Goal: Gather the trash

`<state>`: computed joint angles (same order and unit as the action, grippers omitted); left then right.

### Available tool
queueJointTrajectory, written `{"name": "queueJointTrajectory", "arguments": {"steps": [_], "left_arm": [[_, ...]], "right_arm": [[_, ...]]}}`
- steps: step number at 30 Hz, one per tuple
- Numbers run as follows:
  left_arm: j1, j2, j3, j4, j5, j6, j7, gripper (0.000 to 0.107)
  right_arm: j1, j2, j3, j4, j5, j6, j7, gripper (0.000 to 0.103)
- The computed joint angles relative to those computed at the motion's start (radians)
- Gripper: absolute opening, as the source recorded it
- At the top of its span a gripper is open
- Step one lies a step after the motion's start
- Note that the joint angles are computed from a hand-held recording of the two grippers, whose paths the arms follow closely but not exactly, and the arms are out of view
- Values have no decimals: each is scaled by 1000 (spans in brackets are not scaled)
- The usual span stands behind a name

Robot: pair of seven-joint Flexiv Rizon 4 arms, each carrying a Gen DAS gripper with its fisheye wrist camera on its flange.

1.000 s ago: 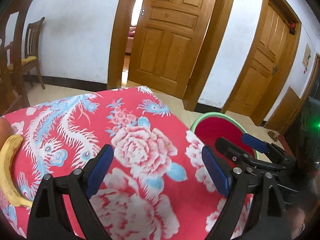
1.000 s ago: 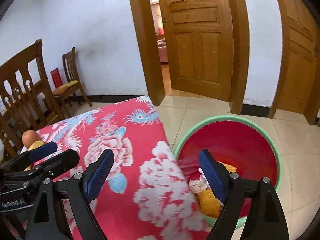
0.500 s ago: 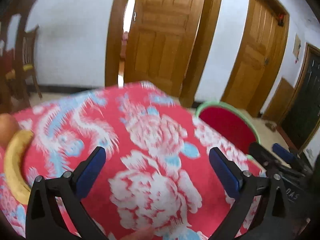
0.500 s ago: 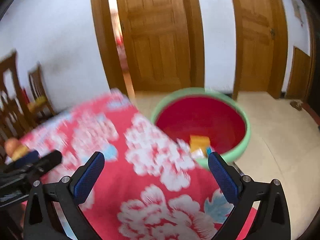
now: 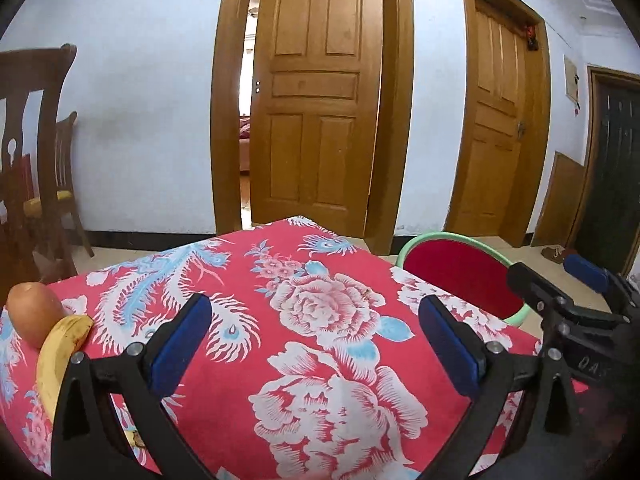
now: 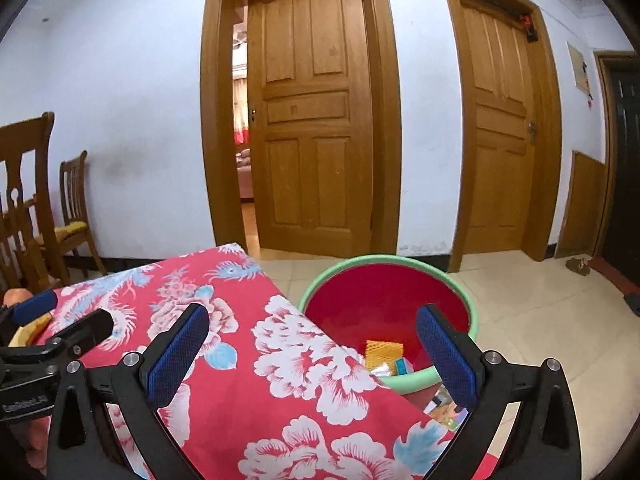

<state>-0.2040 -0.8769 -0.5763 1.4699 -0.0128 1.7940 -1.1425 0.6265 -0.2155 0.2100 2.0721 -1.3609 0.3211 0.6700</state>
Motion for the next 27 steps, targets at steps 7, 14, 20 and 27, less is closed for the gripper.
{"name": "queueJointTrajectory", "arguments": {"steps": [7,14,20,27], "left_arm": [[-15,3,19,-5,2,0,3,101],[-30,8,39,-3,10,11,11,101],[-28,8,38,-3,8,8,10,101],[-23,5,30,-1,7,5,14,101]], "right_arm": [[31,-25,-2,-26,6,-65,-33,103],[25,-25,-4,-30,35,-45,-42,103],[19,-23,-6,-25,30,-28,-41,103],[16,-21,-6,-21,25,-17,-37,103]]}}
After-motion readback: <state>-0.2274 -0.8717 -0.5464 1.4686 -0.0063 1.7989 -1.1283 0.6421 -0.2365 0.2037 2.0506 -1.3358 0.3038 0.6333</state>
